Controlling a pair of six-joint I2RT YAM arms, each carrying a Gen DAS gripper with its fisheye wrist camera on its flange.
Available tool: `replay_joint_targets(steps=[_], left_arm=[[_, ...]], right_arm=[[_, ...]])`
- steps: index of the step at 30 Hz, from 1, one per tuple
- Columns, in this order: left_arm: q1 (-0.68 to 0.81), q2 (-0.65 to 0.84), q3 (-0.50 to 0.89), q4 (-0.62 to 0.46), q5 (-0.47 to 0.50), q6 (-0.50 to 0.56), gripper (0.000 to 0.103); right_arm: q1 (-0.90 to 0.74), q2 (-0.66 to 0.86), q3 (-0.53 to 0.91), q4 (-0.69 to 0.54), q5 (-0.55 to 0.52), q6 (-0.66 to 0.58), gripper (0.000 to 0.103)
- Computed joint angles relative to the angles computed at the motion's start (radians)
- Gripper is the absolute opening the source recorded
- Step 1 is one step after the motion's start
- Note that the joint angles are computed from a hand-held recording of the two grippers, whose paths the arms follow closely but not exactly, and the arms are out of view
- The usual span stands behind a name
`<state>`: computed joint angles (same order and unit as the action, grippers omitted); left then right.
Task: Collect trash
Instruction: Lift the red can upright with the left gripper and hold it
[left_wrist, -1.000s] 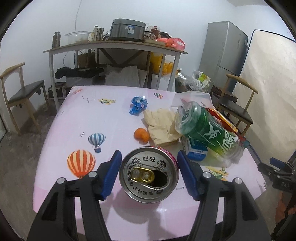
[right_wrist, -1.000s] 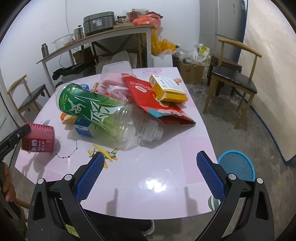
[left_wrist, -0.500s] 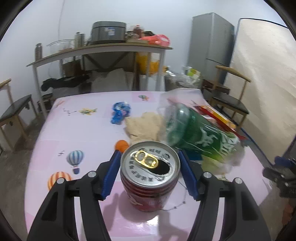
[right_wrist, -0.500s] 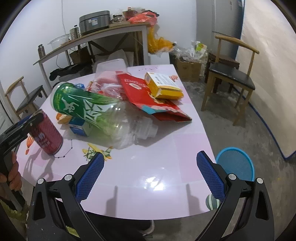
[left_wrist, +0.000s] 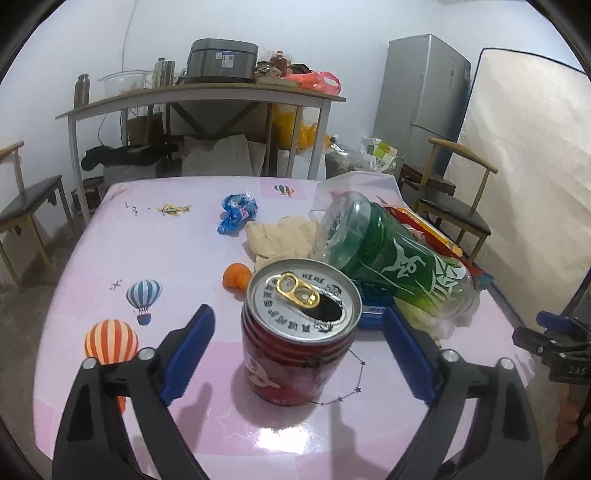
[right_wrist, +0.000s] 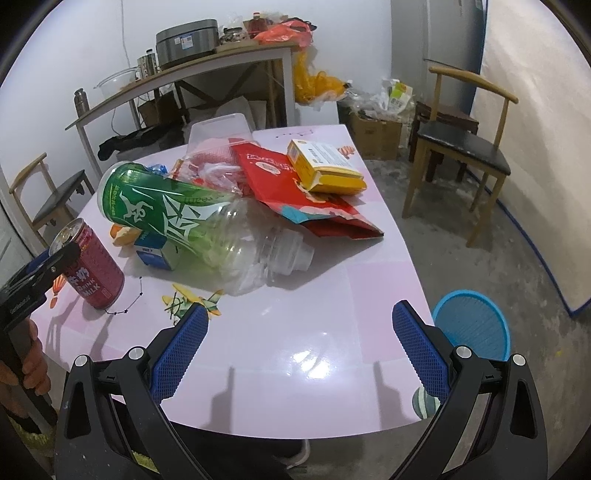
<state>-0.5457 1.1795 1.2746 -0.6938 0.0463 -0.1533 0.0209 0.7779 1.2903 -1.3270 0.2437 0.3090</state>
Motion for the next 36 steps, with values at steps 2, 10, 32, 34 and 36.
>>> replay_joint_targets(steps=[2,10,32,34,36], left_arm=[[0.0,-0.013,-0.015,0.015,0.006,-0.014,0.096],[0.004,-0.018,-0.033,0.022,0.03,-0.068,0.097],[-0.057,0.025,-0.029,0.064,-0.124,-0.063,0.065],[-0.062,0.025,-0.032,0.068,-0.13,-0.062,0.065],[-0.062,0.025,-0.031,0.066,-0.128,-0.065,0.065]], right_arm=[[0.001,0.003,0.005,-0.006,0.0,0.001,0.095],[0.044,0.016,0.026,0.002,0.026,0.008,0.095],[0.283,0.094,0.124,-0.053,0.192,0.115,0.095],[0.288,0.095,0.124,-0.054,0.194,0.117,0.095],[0.289,0.095,0.124,-0.054,0.195,0.117,0.095]])
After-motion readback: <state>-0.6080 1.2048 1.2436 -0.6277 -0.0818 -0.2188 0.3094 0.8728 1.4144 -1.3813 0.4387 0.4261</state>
